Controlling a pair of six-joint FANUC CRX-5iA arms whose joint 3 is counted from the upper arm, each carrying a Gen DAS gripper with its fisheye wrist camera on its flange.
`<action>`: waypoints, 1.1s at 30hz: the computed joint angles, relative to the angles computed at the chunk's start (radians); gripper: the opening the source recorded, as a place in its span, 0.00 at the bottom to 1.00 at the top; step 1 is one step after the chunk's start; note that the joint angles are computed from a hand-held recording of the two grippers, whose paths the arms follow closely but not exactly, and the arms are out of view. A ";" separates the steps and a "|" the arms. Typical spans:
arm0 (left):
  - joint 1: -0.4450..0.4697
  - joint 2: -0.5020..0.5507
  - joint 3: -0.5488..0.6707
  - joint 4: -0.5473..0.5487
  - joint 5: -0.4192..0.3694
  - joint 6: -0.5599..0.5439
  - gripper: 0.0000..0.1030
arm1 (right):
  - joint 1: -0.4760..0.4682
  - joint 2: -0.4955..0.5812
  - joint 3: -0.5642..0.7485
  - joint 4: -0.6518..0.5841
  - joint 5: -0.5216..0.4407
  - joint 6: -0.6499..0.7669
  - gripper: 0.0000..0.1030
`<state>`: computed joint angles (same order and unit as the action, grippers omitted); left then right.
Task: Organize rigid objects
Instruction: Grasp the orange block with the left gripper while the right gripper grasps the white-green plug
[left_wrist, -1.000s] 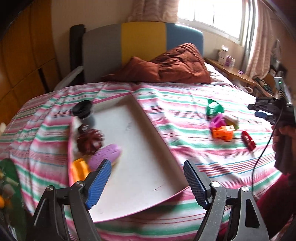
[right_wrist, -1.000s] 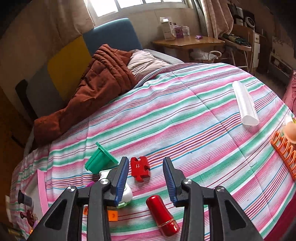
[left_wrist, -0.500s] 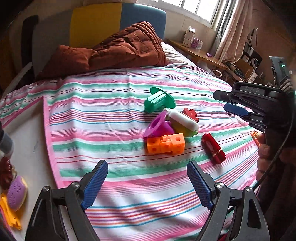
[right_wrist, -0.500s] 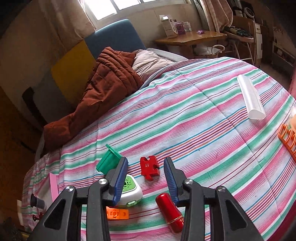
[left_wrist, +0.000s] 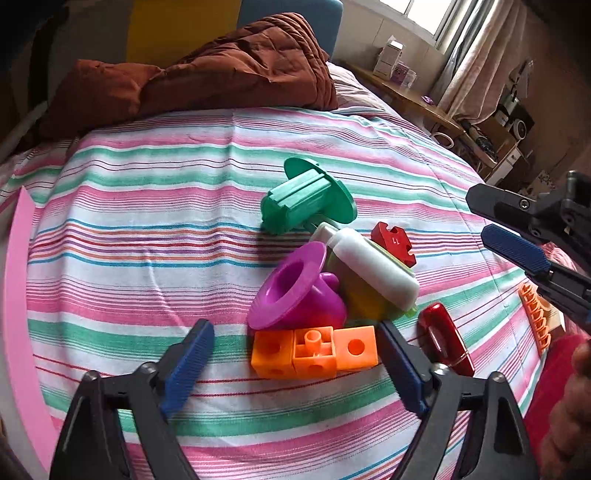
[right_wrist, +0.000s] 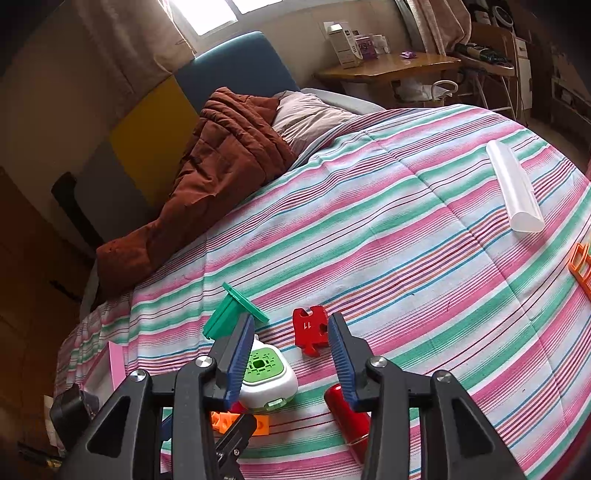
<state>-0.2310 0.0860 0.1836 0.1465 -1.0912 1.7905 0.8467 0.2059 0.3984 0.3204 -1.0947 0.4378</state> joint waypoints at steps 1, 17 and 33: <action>0.001 -0.009 -0.012 0.003 0.016 -0.013 0.60 | -0.001 0.002 0.003 -0.004 -0.004 0.001 0.40; 0.023 -0.278 -0.243 0.006 0.005 -0.087 0.59 | -0.003 0.068 0.108 -0.139 -0.086 0.164 0.40; 0.096 -0.429 -0.323 0.072 0.022 -0.165 0.58 | -0.010 0.347 0.498 -0.214 -0.412 0.471 0.53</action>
<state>-0.1347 -0.3432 -0.1394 0.2186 -1.0688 1.6252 0.8369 0.5527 0.8966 0.1068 -1.5067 0.9084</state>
